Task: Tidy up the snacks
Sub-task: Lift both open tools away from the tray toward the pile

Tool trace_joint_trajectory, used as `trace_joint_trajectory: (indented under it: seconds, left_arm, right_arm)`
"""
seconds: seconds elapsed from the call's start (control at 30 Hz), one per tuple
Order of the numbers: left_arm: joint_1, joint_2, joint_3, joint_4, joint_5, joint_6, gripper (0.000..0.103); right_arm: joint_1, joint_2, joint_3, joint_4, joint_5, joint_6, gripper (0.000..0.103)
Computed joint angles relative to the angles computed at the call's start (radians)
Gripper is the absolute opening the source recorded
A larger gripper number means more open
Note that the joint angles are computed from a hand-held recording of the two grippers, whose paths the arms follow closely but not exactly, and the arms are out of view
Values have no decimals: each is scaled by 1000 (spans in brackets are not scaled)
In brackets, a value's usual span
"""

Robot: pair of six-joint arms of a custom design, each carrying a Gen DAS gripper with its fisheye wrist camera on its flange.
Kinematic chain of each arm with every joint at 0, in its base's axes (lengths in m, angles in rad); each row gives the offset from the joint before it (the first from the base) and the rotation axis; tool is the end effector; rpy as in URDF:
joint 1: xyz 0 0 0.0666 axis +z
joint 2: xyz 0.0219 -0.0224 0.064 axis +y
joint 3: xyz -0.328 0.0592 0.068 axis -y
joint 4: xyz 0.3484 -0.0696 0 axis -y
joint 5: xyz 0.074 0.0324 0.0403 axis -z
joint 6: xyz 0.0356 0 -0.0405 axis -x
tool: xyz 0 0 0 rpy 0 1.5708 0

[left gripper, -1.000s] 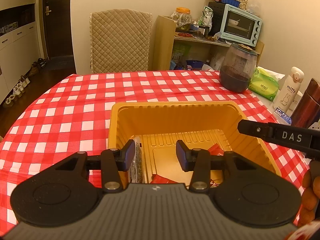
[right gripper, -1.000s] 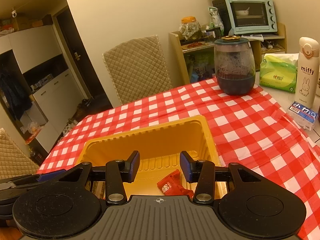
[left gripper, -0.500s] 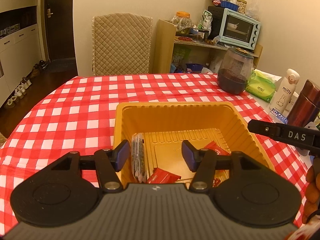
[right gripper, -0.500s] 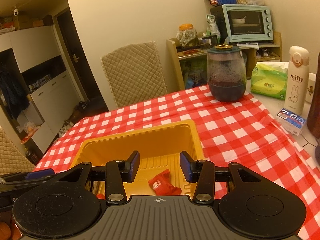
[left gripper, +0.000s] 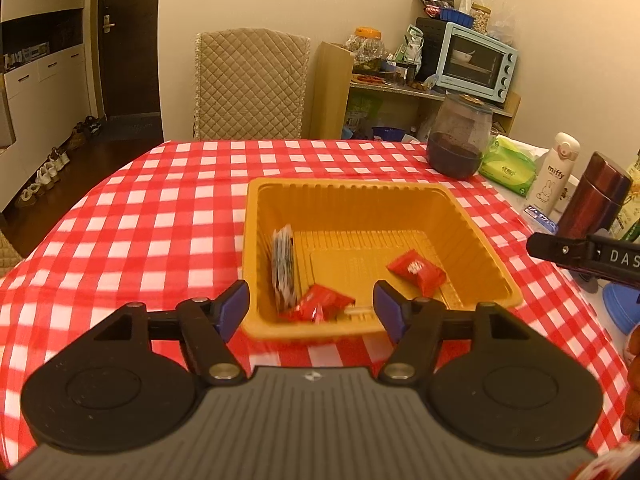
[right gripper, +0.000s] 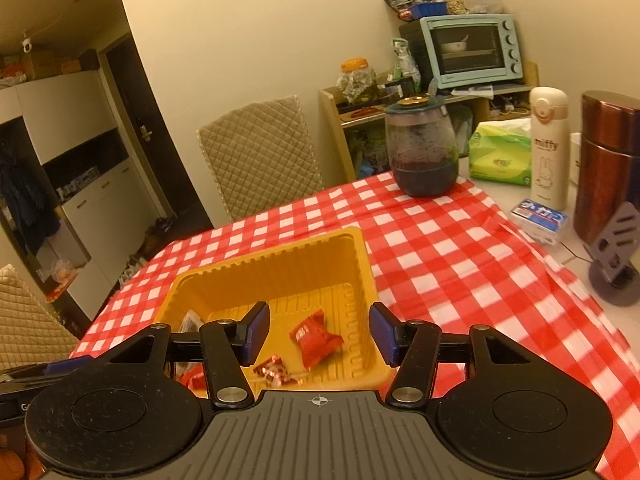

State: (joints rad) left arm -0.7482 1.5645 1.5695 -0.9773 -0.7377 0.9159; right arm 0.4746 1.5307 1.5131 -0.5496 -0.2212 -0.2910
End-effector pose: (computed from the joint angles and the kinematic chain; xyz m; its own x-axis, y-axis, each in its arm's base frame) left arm 0.3770 -0.3179 0.3777 -0.5478 -0.2923 -0.7839 -0.3428 0.9331 -0.1084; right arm 0.4562 0.2427 0.3963 -0.6329 -0.0105 -0.7741 -0.4477 0.8208 0.3549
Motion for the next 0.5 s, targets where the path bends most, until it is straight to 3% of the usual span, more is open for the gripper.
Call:
trace_joint_trajectory:
  seconds: [0.5]
  left_arm:
    - [-168,-72,-85,-189,-85,261,67]
  right_arm:
    - [9,-240,-310,-38,-3,14,57]
